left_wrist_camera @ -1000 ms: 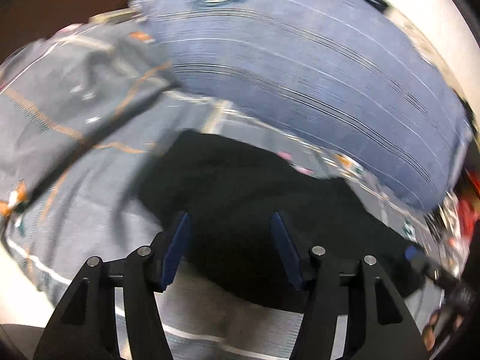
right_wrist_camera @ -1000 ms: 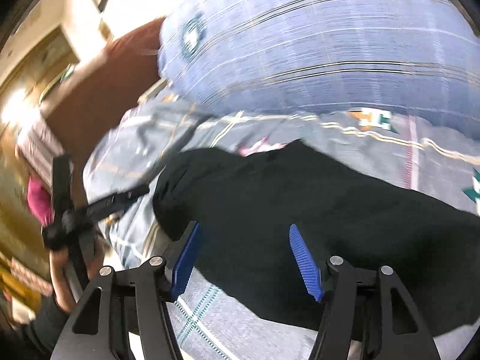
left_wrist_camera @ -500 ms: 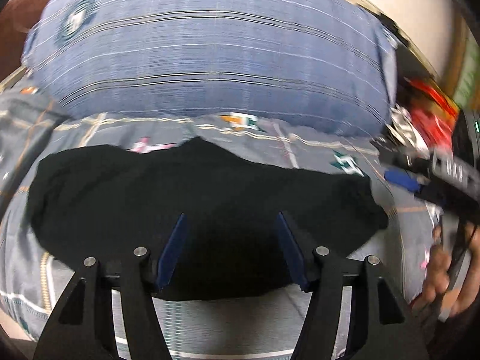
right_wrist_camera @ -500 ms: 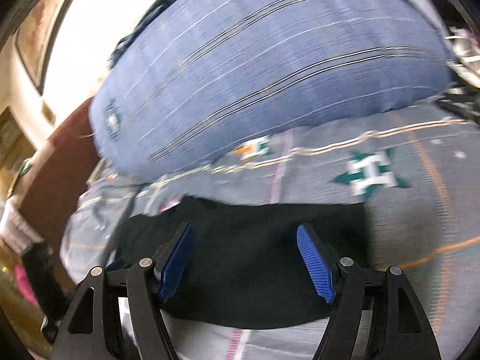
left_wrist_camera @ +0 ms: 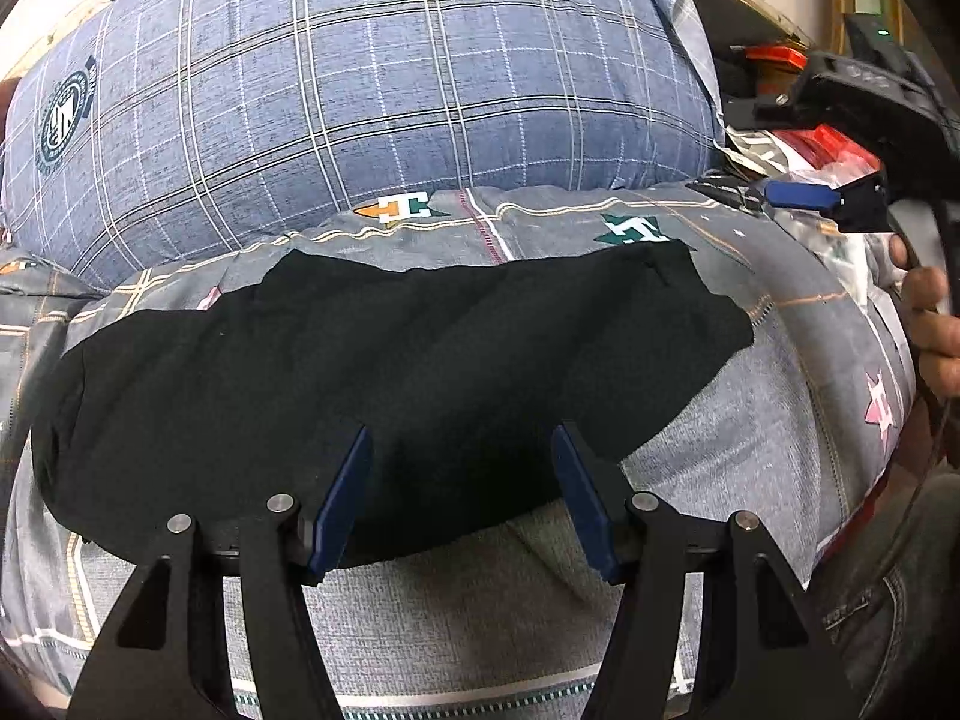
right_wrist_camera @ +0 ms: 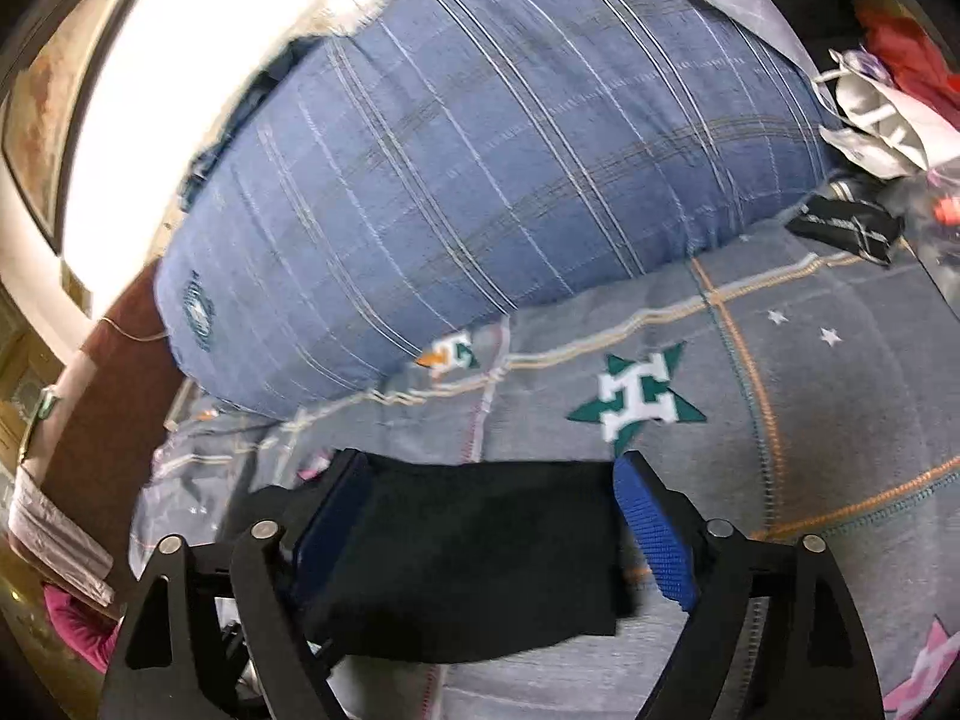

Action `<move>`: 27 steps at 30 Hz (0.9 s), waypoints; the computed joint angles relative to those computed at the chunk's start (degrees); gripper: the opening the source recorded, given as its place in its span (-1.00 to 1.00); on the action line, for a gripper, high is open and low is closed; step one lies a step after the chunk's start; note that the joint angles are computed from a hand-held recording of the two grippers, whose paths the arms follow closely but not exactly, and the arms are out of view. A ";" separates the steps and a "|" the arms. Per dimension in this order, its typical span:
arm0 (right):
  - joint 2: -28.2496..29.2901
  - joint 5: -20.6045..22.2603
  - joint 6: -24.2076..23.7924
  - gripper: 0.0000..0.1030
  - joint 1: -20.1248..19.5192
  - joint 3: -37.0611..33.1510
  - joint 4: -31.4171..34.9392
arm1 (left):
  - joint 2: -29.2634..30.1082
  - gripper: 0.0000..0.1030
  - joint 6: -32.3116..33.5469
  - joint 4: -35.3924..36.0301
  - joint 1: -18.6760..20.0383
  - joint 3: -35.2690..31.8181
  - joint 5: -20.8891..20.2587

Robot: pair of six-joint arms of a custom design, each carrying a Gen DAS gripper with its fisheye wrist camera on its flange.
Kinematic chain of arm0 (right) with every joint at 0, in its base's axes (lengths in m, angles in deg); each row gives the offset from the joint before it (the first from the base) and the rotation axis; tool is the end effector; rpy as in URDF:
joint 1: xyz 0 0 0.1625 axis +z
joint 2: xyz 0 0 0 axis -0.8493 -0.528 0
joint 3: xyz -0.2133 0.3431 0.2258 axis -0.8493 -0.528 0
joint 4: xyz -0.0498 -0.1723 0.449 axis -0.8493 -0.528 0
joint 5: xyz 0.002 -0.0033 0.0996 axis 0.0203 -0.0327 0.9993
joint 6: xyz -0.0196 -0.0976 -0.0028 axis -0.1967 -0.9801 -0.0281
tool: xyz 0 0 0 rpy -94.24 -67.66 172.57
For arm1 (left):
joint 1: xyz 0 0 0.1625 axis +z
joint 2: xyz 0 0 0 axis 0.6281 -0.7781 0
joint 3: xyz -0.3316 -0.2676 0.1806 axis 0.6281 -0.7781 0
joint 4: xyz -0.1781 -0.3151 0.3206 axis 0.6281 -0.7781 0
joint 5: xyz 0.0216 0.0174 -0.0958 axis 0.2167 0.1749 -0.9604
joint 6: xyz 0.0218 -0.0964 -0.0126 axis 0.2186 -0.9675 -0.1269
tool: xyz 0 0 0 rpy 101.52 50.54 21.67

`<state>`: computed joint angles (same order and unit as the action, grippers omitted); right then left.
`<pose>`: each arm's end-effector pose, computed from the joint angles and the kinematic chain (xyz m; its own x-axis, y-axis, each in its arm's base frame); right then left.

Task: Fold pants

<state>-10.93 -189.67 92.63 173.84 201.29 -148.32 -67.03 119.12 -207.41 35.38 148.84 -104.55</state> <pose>0.2660 -0.4282 0.0356 -0.8486 0.5163 0.1156 0.1114 0.3880 -0.9149 0.0160 -0.5152 0.2794 -0.3647 0.8458 -0.3894 0.9232 0.3830 -0.0329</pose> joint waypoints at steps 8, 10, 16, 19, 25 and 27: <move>-6.77 5.13 5.50 0.67 -4.72 6.52 6.74 | -1.36 0.33 1.25 4.78 -3.23 3.77 0.30; -7.53 5.76 5.38 0.67 -5.72 7.57 6.07 | -1.87 0.33 1.98 5.16 -4.87 5.58 0.02; -7.48 9.20 4.41 0.66 -6.72 9.42 1.09 | -1.35 0.33 6.03 0.54 -10.04 11.62 1.50; -7.72 11.81 4.86 0.66 -7.73 9.88 2.21 | 1.24 0.31 7.36 -2.26 -11.73 12.90 3.76; -8.58 23.81 6.73 0.42 -13.62 11.69 4.06 | 5.75 -0.21 3.89 -2.48 -12.79 10.98 4.86; -8.62 25.39 7.97 0.39 -14.76 11.96 4.56 | 6.68 -0.46 3.05 -1.62 -13.24 10.20 5.03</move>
